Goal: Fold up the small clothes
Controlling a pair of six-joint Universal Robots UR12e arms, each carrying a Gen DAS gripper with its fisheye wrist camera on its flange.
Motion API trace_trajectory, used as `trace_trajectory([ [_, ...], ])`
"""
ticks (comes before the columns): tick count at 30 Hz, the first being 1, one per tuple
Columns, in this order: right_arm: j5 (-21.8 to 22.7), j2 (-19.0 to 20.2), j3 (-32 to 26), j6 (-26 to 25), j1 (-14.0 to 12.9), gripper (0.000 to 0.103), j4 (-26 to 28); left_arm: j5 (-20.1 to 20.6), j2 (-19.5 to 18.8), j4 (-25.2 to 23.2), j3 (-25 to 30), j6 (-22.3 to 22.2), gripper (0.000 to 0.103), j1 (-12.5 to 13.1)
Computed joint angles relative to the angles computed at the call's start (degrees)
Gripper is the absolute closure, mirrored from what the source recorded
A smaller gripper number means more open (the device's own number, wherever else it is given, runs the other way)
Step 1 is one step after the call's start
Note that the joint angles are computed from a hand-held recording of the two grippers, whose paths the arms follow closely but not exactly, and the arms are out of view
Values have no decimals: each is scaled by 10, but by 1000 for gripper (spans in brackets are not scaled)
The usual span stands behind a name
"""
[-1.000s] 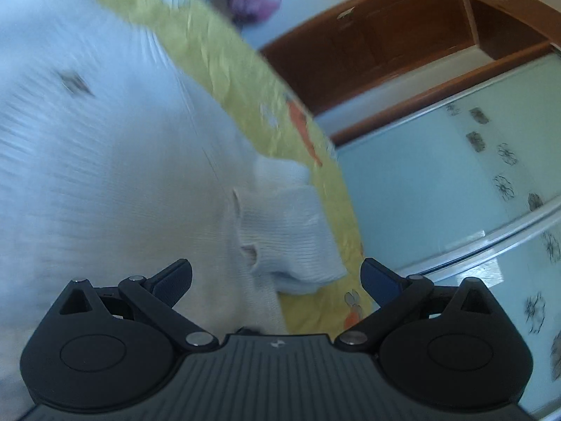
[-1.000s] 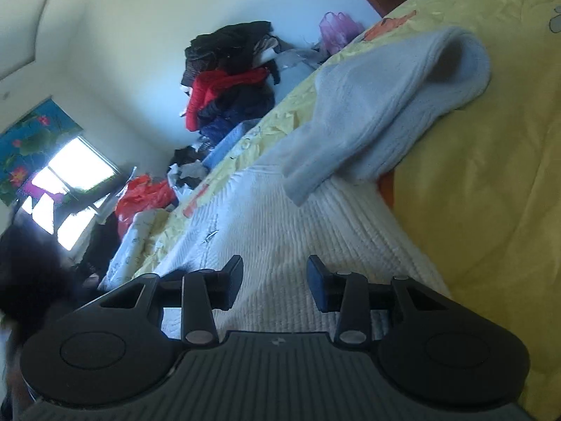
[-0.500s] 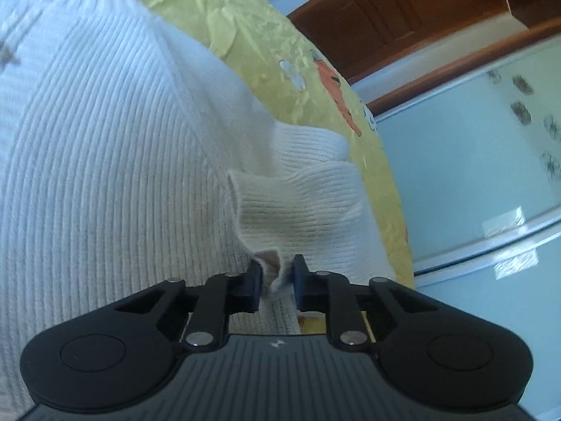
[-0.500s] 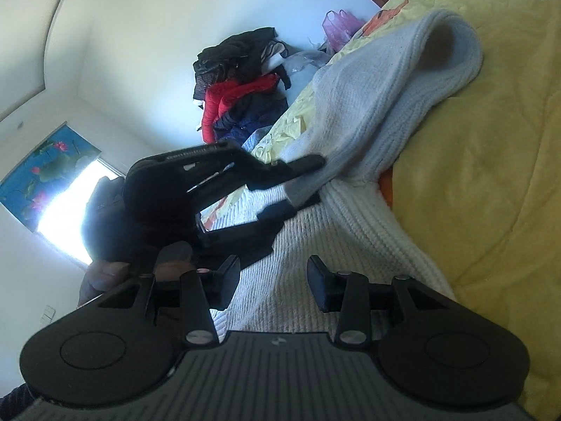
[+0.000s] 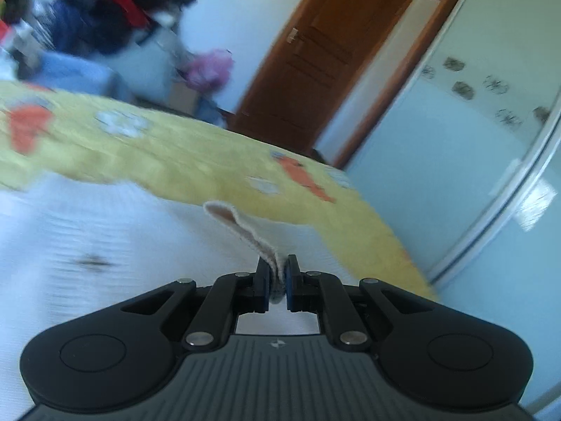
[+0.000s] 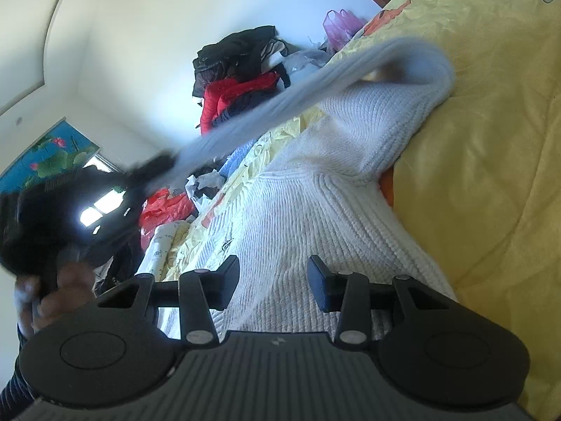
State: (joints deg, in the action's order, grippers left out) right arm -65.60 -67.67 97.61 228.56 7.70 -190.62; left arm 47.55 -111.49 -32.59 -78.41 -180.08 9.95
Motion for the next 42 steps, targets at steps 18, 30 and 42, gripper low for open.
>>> trace_trajectory([
  [18,-6,-19,-31,-69,4,43,120,101,46,17,-118,-55,95,83],
  [30,-88,73,-249,-224,-14,27,369,56,38,152,-165,-138,92,96],
  [42,-62,93,-254,-235,-17,87,307,45,34,155,-163,-145,92,97],
])
